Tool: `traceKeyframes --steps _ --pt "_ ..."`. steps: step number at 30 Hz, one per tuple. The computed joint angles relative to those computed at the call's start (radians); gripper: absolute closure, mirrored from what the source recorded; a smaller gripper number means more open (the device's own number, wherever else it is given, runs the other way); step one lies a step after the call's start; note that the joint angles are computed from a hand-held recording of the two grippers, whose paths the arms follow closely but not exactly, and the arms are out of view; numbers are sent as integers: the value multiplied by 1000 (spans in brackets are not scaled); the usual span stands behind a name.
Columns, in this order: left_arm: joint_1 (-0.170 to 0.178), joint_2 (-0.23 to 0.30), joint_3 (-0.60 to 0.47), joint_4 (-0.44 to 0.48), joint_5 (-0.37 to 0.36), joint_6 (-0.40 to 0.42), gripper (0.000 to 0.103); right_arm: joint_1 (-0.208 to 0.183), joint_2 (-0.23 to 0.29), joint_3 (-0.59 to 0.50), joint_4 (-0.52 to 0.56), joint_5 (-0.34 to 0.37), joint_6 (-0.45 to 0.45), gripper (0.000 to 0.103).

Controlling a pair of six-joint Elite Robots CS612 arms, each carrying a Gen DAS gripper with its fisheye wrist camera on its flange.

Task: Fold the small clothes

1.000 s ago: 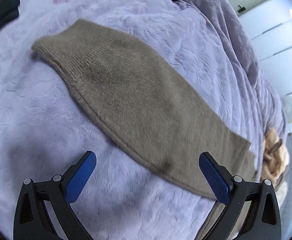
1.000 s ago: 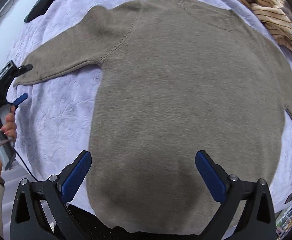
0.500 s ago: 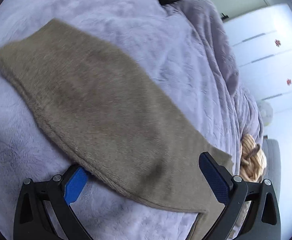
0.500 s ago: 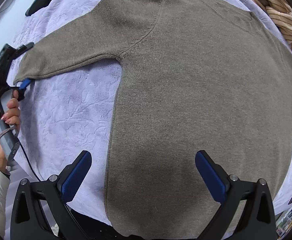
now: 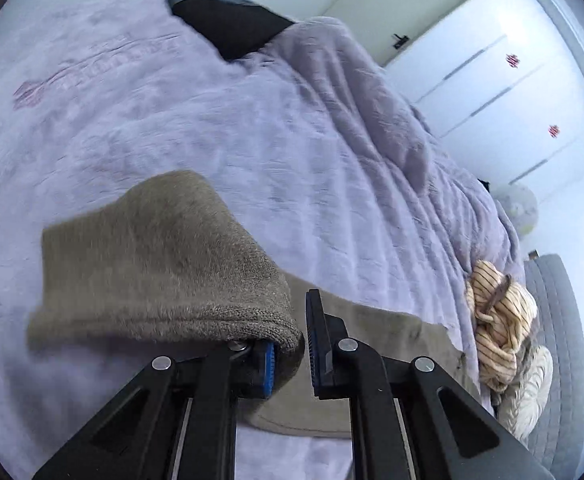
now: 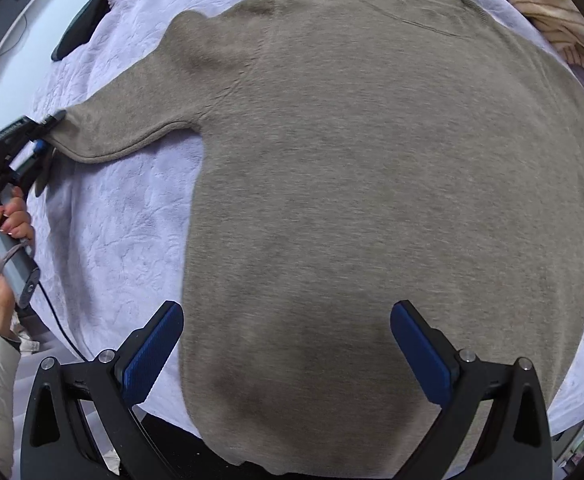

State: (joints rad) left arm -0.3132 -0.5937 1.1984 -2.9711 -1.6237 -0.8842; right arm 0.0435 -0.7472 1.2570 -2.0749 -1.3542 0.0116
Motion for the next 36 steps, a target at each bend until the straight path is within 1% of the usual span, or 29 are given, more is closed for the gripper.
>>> traceKeyframes --steps 3,6,8,10,14,17,20,22,24,26,27,29,31,32,33,34,35,36 --pt "-38 19 -74 -4 -34 74 89 -30 -15 23 -21 7 -1 0" --pt "-75 58 -176 33 -88 137 89 -54 -28 42 -48 4 5 0" --pt "-99 91 -247 76 -128 176 89 -76 -37 57 -67 1 14 0" --pt "-127 124 -317 142 -154 224 89 -98 -45 72 -83 -4 30 0" --pt "-170 185 -430 240 -223 273 89 -137 -56 103 -109 -12 74 0" --pt "-201 225 -499 310 -259 321 89 -165 -61 124 -113 -17 103 0" --pt "-229 249 -539 382 -239 362 89 -183 -59 131 -106 -18 122 0" --pt "-242 265 -570 449 -227 374 89 -191 -54 128 -101 -21 126 0" --pt "-253 275 -595 525 -199 384 89 -196 -48 119 -93 -25 125 0" --pt "-259 272 -601 602 -172 393 89 -200 -42 110 -90 -31 116 0" --pt "-259 260 -587 625 -164 393 89 -200 -39 103 -86 -37 111 0" --pt "-255 216 -506 587 -136 377 89 -199 -32 87 -88 -50 95 0" --pt "-249 161 -409 551 -81 358 88 -197 -24 71 -101 -76 58 0" --pt "-246 134 -363 538 -45 345 80 -192 -16 56 -110 -89 27 0" --pt "-243 105 -313 523 2 325 68 -190 -10 42 -118 -93 -2 0" --pt "-241 82 -270 505 52 302 40 -183 0 24 -132 -94 -40 0" --pt "-240 54 -218 477 118 270 33 -172 12 1 -148 -93 -83 0" --pt "-236 33 -176 456 165 249 33 -160 24 -20 -161 -90 -123 0"
